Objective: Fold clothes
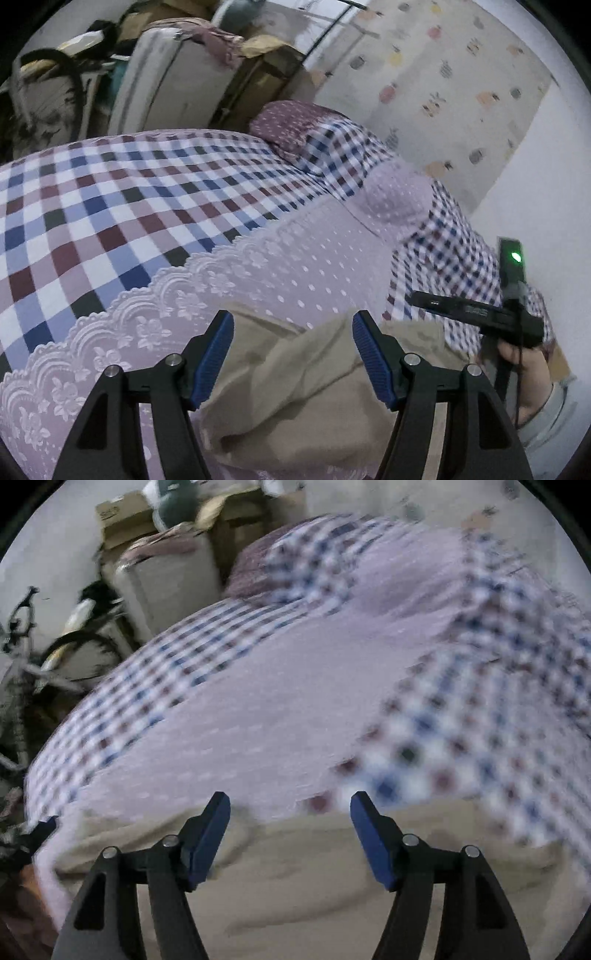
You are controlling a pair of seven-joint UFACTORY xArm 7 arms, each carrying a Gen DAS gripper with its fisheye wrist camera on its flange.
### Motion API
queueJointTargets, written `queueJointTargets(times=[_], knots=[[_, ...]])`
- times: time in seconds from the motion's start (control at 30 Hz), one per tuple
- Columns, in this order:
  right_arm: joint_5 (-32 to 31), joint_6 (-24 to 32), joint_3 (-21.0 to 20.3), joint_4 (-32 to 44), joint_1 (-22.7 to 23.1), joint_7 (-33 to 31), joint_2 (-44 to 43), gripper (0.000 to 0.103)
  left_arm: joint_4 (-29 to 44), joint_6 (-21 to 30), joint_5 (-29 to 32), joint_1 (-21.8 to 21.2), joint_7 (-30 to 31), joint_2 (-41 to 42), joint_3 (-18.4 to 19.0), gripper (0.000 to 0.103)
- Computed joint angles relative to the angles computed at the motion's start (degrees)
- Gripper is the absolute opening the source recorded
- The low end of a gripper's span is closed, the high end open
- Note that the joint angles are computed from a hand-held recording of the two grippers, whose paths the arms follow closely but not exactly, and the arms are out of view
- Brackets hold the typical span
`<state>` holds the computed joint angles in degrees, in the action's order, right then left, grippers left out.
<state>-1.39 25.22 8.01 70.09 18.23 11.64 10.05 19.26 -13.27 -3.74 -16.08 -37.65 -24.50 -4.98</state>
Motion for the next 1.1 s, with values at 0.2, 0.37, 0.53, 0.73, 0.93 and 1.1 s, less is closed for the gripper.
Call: queueJointTargets(times=[0.2, 0.37, 0.53, 0.73, 0.93, 1.1], knots=[[-1.73, 3.92, 0.56, 8.94, 3.03, -2.65, 10.73, 0.071, 1.14, 0.44, 1.20, 1.09, 2.22, 1.37, -0.71, 0.071], [-5.89, 6.99, -0.63, 12.77, 5.98, -3.34, 14.67, 0.027, 0.21, -3.00, 2.10, -1.23, 2.35, 1.46, 2.09, 0.071], [-10.72, 6.61, -1.03, 12.78, 8.57, -4.29, 12.62, 0.003, 0.54, -5.09, 3.87, -0.58, 5.27, 1.47, -0.05, 0.071], [-5.66, 2.92, 3.40, 14.14, 8.06, -11.55, 7.24, 0.003, -1.66, -11.75, 3.29, -0.43, 5.01, -0.21, 0.29, 0.071], [7.17, 0.40, 10.27, 14.90, 7.84, -31.13, 0.78, 0.003, -6.65, -25.44, 2.43, 1.50, 3.24, -3.64, 0.60, 0.071], [4.97, 3.45, 10.21, 19.47, 14.05, -35.07, 0.77, 0.004, -10.55, -30.95, -2.79, 5.53, 4.17, -8.77, -2.43, 0.071]])
